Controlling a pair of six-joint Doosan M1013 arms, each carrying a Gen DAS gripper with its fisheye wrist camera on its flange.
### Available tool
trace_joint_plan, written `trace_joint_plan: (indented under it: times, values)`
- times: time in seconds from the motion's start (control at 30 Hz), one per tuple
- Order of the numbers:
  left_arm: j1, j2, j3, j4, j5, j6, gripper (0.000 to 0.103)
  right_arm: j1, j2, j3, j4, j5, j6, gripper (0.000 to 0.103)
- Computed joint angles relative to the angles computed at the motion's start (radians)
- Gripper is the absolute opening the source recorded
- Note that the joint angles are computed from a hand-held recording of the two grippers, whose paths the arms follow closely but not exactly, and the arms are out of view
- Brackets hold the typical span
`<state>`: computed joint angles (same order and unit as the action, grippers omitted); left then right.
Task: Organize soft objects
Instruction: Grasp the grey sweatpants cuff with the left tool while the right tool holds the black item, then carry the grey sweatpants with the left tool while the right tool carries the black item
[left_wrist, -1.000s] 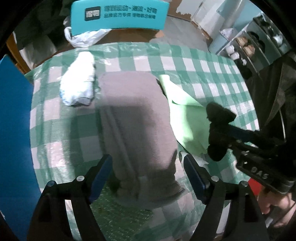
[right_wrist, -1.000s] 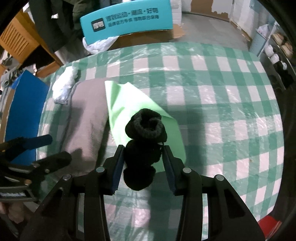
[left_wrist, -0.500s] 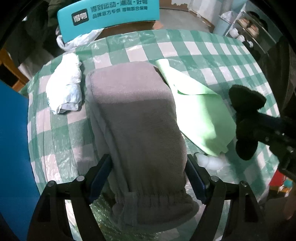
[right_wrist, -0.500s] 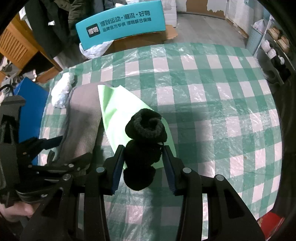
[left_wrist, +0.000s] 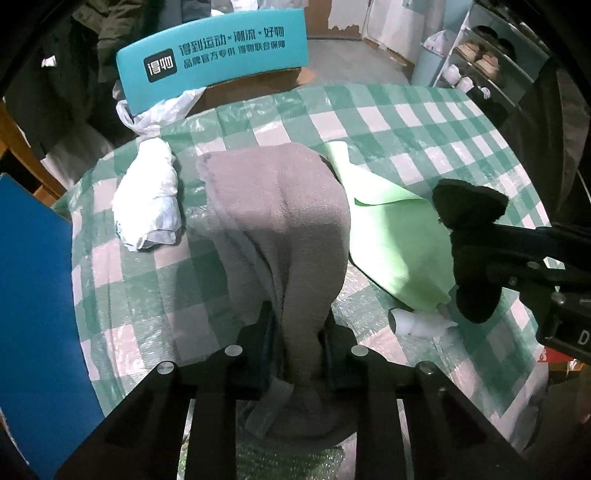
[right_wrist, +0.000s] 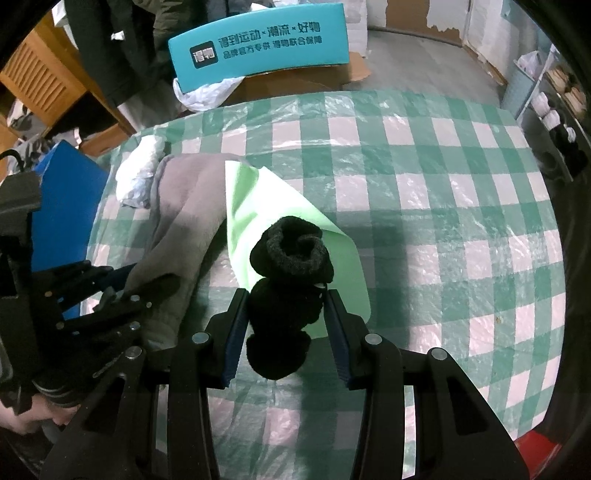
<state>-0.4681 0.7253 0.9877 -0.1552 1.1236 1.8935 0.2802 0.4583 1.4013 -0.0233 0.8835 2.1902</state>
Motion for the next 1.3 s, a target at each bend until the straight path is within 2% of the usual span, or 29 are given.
trace_joint_plan:
  times: [0.73, 1.3]
  values:
    - [0.033, -0.092, 0.067, -0.059, -0.099, 0.053, 0.021, 0.036, -0.018, -0.029, -0.073, -0.037, 0.021, 0.041]
    - [0.084, -0.167, 0.129, -0.127, -0.161, 0.091, 0.021, 0.081, -0.018, -0.085, -0.111, -0.035, 0.008, 0.041]
